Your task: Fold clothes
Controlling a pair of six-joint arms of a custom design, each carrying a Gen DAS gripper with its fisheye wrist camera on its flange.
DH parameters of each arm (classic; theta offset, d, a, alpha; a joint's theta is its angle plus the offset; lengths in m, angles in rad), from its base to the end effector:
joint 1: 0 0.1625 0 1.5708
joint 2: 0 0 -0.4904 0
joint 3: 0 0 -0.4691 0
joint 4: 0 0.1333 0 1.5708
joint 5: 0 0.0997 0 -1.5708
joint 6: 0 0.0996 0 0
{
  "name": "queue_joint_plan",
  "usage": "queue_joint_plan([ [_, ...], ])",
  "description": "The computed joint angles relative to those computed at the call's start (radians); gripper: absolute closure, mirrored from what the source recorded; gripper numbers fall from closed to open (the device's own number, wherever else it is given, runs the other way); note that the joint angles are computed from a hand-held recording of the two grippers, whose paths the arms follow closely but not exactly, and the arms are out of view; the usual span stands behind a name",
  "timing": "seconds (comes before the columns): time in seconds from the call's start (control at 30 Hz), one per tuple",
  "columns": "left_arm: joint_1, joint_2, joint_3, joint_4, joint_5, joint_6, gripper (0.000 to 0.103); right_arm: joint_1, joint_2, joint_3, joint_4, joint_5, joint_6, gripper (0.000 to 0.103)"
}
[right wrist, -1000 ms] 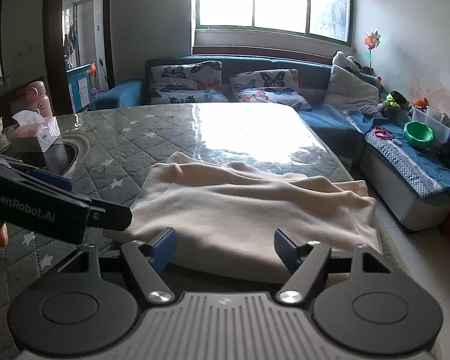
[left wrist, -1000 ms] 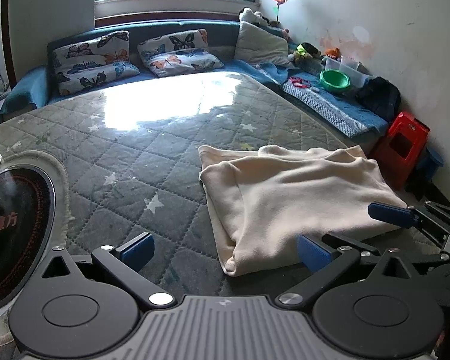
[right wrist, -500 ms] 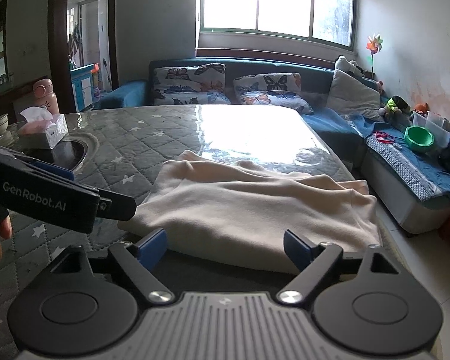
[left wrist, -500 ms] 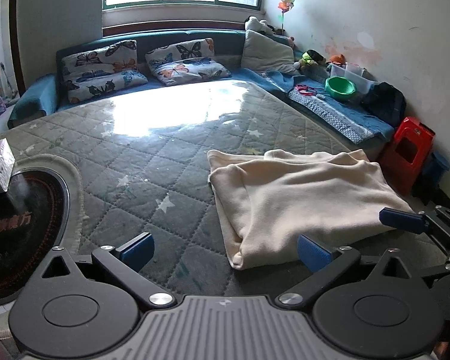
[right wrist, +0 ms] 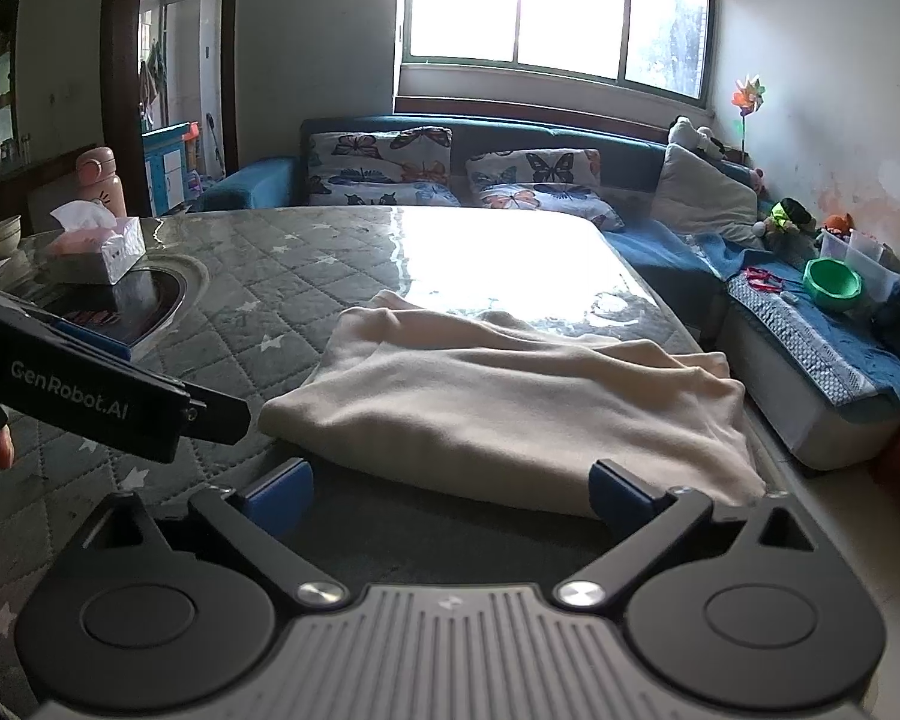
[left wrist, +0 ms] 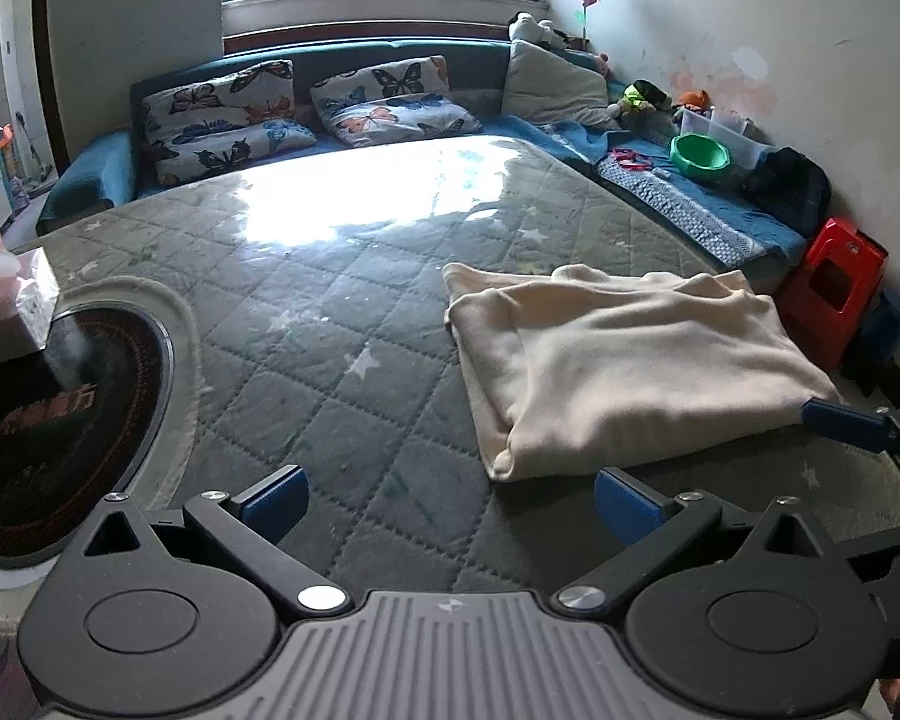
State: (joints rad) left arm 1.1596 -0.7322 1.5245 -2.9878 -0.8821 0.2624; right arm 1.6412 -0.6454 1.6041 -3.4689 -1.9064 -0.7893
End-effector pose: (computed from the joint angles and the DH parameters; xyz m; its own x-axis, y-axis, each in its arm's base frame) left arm -0.1475 -0.8302 0.1523 -0.7429 0.1619 -0.6496 0.5352 0.7264 -0.4311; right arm 0.1562 -0.7870 0.0985 -0.6471 -0.2780 0.7099 -0.7111 0.5558 -0.4306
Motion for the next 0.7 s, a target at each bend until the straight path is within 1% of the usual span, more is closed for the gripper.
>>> queue_joint_plan([
  [0.13, -0.006, -0.013, 0.027, -0.014, 0.012, 0.004, 0.0, 0.004, -0.007, 0.022, -0.027, 0.004, -0.01, 0.0],
  [0.57, -0.03, -0.046, 0.114, -0.057, 0.065, 0.009, 0.0, 0.002, -0.028, 0.087, -0.104, -0.01, -0.013, 0.0],
  [0.7, -0.035, -0.055, 0.133, -0.068, 0.064, 0.013, 0.0, 0.003, -0.031, 0.106, -0.134, -0.018, -0.018, 0.0],
])
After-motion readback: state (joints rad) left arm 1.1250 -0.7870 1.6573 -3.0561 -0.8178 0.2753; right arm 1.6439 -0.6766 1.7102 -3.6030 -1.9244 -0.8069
